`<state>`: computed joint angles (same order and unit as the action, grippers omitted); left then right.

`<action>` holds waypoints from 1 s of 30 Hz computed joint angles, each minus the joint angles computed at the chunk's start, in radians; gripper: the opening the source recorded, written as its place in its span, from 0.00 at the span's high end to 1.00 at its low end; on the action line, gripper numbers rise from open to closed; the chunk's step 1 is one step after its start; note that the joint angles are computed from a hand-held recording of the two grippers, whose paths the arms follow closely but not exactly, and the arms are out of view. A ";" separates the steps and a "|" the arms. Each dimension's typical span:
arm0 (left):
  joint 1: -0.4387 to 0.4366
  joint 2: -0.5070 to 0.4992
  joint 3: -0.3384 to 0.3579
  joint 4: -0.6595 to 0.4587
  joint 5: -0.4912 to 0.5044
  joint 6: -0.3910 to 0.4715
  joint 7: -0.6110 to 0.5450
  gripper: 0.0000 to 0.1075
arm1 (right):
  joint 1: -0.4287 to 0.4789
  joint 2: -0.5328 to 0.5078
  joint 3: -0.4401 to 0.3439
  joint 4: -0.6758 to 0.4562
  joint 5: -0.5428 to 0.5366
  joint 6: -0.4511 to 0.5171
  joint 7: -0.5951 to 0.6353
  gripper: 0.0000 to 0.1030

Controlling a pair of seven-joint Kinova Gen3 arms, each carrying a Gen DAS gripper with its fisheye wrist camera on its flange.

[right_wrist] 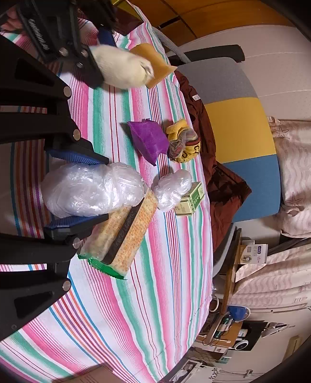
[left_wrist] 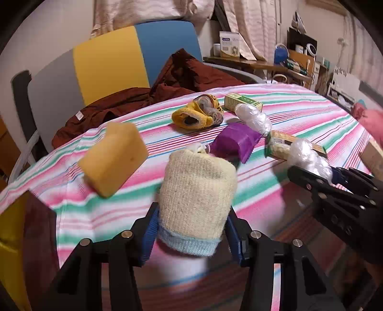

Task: Organize objects
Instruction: 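Grasp the cream knitted pouch with the left tool while the right tool holds the bundle, then carry pouch and bundle over the gold tray and open both tools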

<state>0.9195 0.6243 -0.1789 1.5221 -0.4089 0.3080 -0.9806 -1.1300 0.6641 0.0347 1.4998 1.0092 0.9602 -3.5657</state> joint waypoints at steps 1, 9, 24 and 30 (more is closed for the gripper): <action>-0.006 -0.011 0.005 0.019 0.009 -0.014 0.006 0.52 | -0.004 0.002 0.001 -0.004 0.001 0.008 0.002 0.63; -0.035 -0.108 0.026 0.181 0.104 -0.127 0.018 0.52 | -0.032 0.024 0.004 -0.039 0.021 0.080 0.023 0.63; -0.046 -0.335 0.003 0.453 0.314 -0.319 -0.096 0.53 | -0.058 0.059 0.006 -0.106 0.028 0.148 0.125 0.63; -0.019 -0.412 -0.073 0.545 0.419 -0.369 -0.146 0.53 | -0.060 0.076 0.007 -0.143 0.010 0.172 0.178 0.63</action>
<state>0.9005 0.2123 -0.2522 2.0670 0.0105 -0.0612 -1.1264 -1.1904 0.7404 0.0420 1.3573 1.0195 1.1317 -3.3880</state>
